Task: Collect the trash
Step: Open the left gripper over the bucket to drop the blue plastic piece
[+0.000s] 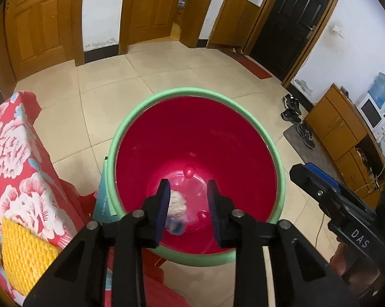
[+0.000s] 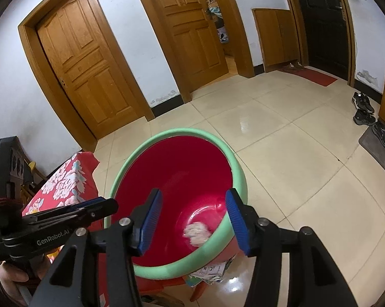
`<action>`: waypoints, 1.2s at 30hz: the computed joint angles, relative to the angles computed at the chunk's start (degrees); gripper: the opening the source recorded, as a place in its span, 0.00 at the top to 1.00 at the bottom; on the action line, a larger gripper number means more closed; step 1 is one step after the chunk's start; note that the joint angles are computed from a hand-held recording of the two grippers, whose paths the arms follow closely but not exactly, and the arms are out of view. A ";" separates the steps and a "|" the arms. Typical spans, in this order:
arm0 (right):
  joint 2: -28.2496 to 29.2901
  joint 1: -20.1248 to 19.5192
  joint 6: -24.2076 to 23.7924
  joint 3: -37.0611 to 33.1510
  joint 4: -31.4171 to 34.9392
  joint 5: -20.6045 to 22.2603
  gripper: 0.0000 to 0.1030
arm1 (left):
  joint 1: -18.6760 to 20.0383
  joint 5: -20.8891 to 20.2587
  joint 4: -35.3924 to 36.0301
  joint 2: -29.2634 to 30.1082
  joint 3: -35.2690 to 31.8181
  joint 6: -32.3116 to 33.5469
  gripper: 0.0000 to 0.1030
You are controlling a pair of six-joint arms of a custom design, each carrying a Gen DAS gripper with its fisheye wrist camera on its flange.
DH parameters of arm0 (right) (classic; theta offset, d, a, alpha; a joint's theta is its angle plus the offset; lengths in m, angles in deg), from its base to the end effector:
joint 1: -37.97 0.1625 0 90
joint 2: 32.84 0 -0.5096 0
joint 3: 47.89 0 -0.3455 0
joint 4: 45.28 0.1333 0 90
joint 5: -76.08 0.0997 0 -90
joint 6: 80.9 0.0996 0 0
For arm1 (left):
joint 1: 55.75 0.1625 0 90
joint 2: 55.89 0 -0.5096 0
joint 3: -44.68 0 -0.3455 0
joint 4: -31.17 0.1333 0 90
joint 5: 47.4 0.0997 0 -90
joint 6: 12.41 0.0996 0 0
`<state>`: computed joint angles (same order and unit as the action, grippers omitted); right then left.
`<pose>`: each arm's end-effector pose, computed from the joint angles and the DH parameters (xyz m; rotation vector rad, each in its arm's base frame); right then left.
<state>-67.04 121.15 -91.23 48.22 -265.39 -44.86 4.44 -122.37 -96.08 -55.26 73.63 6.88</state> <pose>-0.0017 -0.7053 0.2050 -0.3321 -2.1307 1.3315 -0.3201 -0.8788 -0.0957 1.1751 2.6340 -0.2274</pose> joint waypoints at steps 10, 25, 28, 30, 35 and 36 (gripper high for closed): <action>0.19 1.04 0.16 0.59 -0.65 -0.48 0.43 | -0.20 -0.45 -4.91 -4.26 7.33 -0.92 0.72; -0.31 3.96 0.62 3.97 -1.56 0.65 0.36 | 0.97 1.23 -18.33 -15.79 26.60 -6.10 0.72; -0.09 4.74 0.39 3.90 -0.92 0.80 0.34 | 1.54 2.36 -20.19 -17.61 29.06 -6.71 0.72; 0.12 5.28 0.17 3.75 -0.57 0.84 0.33 | 1.85 3.15 -21.00 -18.45 30.09 -7.17 0.72; 0.80 6.70 -0.57 2.79 1.22 1.23 0.32 | 2.74 5.11 -23.64 -20.93 33.01 -8.08 0.72; 0.97 6.96 -0.67 2.52 1.72 1.20 0.32 | 2.87 5.45 -24.07 -21.30 33.41 -8.14 0.72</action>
<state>-66.07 128.12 -91.90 50.74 -263.67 -43.66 7.32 -116.92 -120.16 -76.56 107.04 -1.27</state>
